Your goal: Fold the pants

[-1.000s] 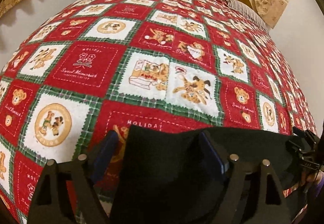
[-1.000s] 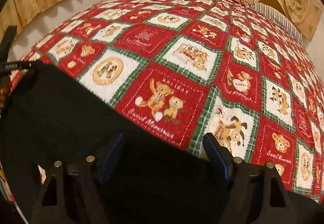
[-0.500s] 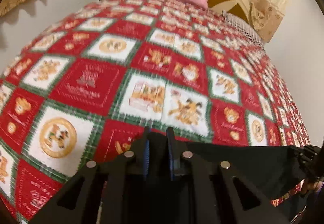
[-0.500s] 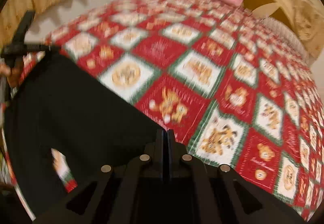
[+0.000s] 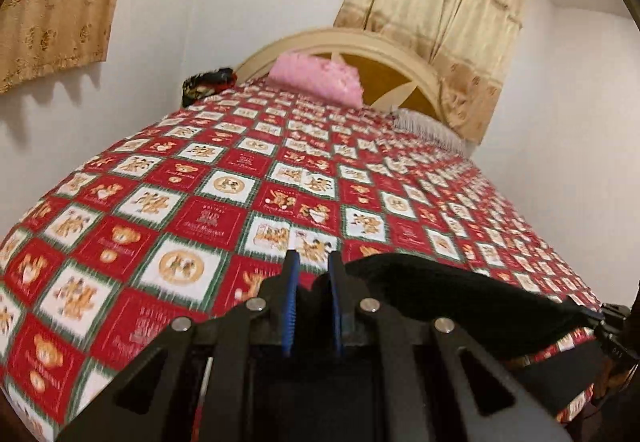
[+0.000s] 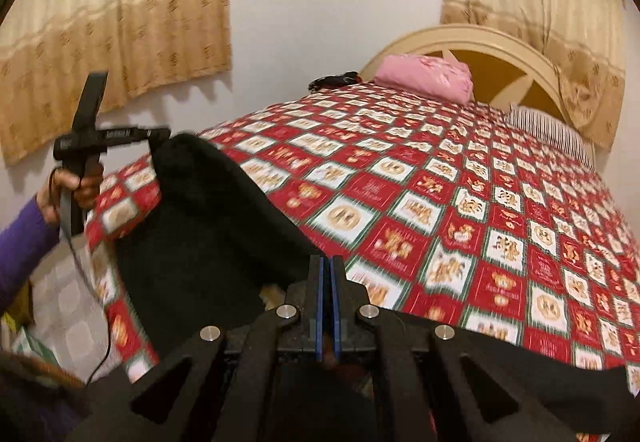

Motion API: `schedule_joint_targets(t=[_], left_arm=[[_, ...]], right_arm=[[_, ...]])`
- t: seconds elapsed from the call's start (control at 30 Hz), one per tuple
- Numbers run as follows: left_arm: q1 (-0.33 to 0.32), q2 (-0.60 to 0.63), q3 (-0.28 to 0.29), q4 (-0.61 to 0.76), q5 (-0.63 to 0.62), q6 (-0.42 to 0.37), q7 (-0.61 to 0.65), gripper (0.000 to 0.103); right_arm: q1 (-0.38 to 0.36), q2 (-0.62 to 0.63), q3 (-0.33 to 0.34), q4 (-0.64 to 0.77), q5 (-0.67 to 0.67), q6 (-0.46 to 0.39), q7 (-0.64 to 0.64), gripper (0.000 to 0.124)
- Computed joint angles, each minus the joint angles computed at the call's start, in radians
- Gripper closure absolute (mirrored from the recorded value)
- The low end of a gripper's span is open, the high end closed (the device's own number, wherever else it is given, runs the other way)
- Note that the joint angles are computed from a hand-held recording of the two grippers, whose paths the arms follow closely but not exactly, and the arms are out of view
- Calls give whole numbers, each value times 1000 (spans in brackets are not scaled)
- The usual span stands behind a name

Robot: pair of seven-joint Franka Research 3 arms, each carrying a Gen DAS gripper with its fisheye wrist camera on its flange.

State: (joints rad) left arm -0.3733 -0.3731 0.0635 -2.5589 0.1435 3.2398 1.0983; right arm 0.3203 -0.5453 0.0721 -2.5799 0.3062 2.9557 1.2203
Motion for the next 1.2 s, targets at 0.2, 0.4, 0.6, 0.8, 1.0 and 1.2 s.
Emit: schedule_joint_targets(t=[0.2, 0.4, 0.6, 0.8, 1.0, 1.2], left_arm=[[154, -140, -152, -204, 21, 63, -106, 88], [224, -230, -222, -319, 45, 55, -193, 88], [65, -275, -55, -349, 15, -81, -208, 88], [-299, -261, 224, -330, -99, -50, -126, 40], [-518, -137, 425, -275, -163, 84, -205, 35], [-753, -101, 689, -293, -112, 298, -346, 76]], right_arm=[[53, -142, 47, -188, 8, 15, 42, 121], [61, -146, 106, -287, -23, 2, 119, 121], [77, -138, 91, -326, -45, 5, 161, 121], [82, -132, 85, -326, -63, 11, 189, 121], [83, -141, 86, -342, -64, 28, 220, 121], [59, -142, 115, -347, -91, 45, 255, 121]])
